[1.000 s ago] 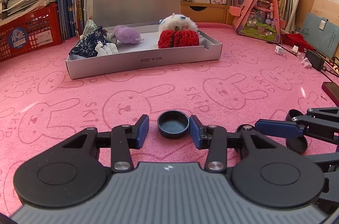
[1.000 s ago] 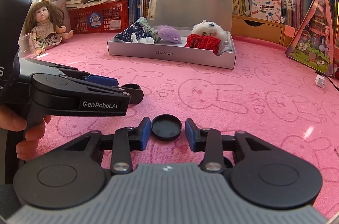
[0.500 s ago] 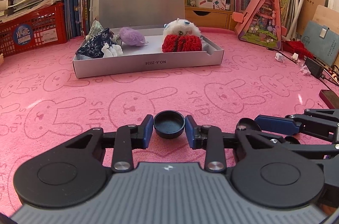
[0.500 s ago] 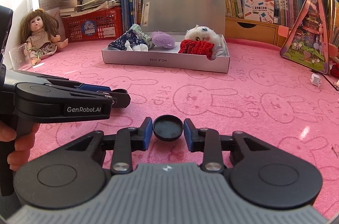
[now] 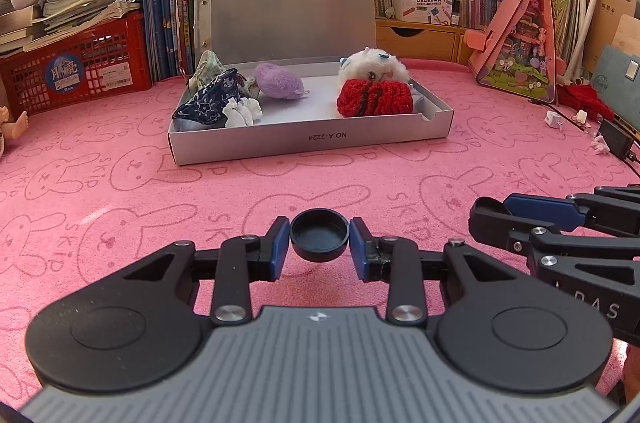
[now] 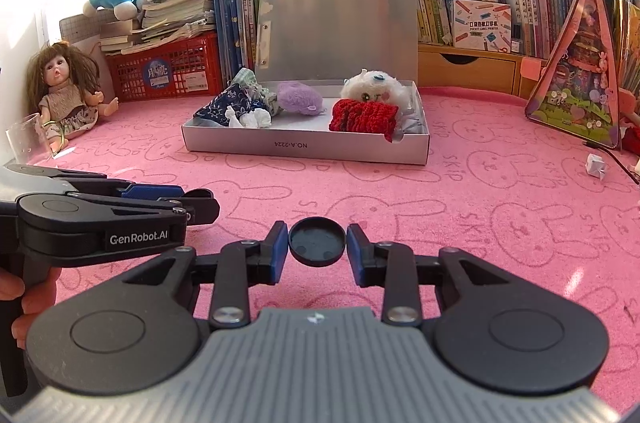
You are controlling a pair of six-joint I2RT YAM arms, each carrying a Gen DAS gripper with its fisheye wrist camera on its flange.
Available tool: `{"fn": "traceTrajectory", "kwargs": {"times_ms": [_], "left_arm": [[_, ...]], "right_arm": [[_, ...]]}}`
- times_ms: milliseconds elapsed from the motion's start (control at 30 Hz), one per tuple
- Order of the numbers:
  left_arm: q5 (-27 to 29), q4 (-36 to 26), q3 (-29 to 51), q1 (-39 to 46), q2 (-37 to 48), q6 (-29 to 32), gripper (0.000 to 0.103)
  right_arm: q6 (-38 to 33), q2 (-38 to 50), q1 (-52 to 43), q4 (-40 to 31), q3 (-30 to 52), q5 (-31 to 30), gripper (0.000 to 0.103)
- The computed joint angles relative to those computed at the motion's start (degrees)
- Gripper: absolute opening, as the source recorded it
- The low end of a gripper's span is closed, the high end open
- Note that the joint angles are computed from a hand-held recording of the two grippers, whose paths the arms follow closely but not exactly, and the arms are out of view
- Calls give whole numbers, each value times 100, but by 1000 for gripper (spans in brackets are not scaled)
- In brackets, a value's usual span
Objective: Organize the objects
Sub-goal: 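Carry the black lid with the left tool while the right tool carries its lid over the box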
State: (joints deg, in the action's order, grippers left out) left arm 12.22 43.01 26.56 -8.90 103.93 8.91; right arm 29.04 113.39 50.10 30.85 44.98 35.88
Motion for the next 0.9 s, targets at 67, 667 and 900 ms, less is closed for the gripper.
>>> {"fn": "traceTrajectory", "kwargs": {"times_ms": [67,667,900], "left_arm": [[-28,11,48,1,-49,17,38],[106,-651,872,249,-71,-316,38],[68,-830,1332,303,85,-484,38]], "right_arm": [[-34,-39,-62,-76,106,-11,37],[-175,-17,-544,-434,774,-126,37],[-306,149,-708,-483,1111,-205,37]]}}
